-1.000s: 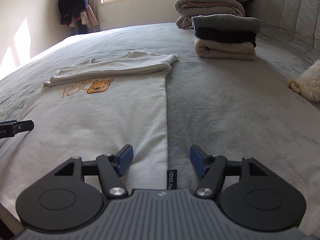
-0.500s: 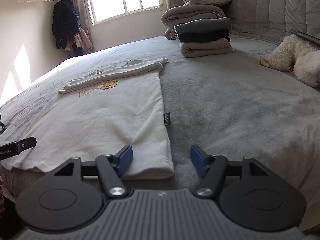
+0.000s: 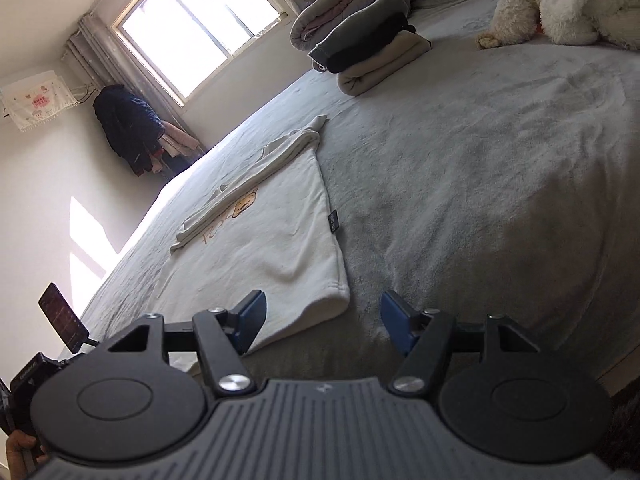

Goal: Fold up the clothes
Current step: 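Move both grippers to the hem edge of the sweatshirt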

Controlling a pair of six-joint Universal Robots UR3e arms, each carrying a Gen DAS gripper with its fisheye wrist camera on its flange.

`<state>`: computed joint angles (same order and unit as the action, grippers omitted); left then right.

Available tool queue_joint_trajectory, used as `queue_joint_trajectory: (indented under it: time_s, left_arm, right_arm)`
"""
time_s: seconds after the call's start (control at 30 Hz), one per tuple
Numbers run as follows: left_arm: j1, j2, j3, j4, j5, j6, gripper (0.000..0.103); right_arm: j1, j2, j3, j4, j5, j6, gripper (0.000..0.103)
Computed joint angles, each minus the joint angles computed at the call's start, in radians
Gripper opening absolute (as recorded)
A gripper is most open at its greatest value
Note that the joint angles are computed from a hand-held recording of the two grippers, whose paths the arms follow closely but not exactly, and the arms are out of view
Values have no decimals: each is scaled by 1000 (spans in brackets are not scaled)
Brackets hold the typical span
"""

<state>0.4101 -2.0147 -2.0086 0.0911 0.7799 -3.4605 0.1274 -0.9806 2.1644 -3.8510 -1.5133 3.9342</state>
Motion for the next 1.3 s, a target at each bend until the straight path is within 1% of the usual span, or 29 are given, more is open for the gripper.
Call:
queue_joint_trajectory:
  time_s: [0.07,0.17,0.23,0.27,0.37,0.47,0.53,0.6,0.67,0.7,0.77,0.8,0.87,0.9,1.0,1.17,1.3]
  left_arm:
    - [30,-16,36,-74,-70,31,78]
    - [35,-46,119,-213,-100,83,74]
    - [28,-73,180,-294,-102,111,72]
    - [24,-85,201,-313,-107,116,72]
    - [15,-119,268,-386,-127,144,72]
    - [4,-140,335,-480,-139,192,72]
    - [-8,-153,386,-552,-133,238,70]
    - [-26,-162,430,-607,-110,263,63]
    - [-38,-164,459,-658,-105,297,61]
    - [-38,-165,477,-709,-111,333,59]
    - [-42,-169,508,-801,-121,399,56]
    - [-44,-171,524,-848,-124,432,55]
    - [-48,-171,540,-894,-124,473,53]
    - [-41,-173,552,-937,-129,501,52]
    - [-41,-187,595,-1033,-143,539,52]
    - [-44,-203,604,-1056,-164,545,52]
    - [-38,-215,585,-1042,-201,528,52]
  right_arm:
    - [-60,-5,24,-22,95,49,66]
    - [-145,-9,42,-30,228,115,61]
    - [-185,-11,34,-8,294,144,60]
    - [-197,-8,25,2,318,150,60]
    - [-230,-4,5,37,390,149,59]
    - [-252,-31,-11,116,445,120,59]
    - [-266,-58,-17,177,477,90,59]
    - [-277,-75,-15,213,504,69,59]
    - [-289,-90,-7,237,527,51,59]
    - [-294,-98,0,247,538,43,59]
    - [-305,-117,8,282,556,9,55]
    - [-309,-129,11,303,562,-10,54]
    - [-312,-151,21,340,570,-37,48]
    - [-315,-156,25,348,577,-43,48]
    - [-312,-165,21,382,585,-62,48]
    - [-289,-148,-69,495,589,-123,48]
    - [-295,-132,-111,536,603,-146,47]
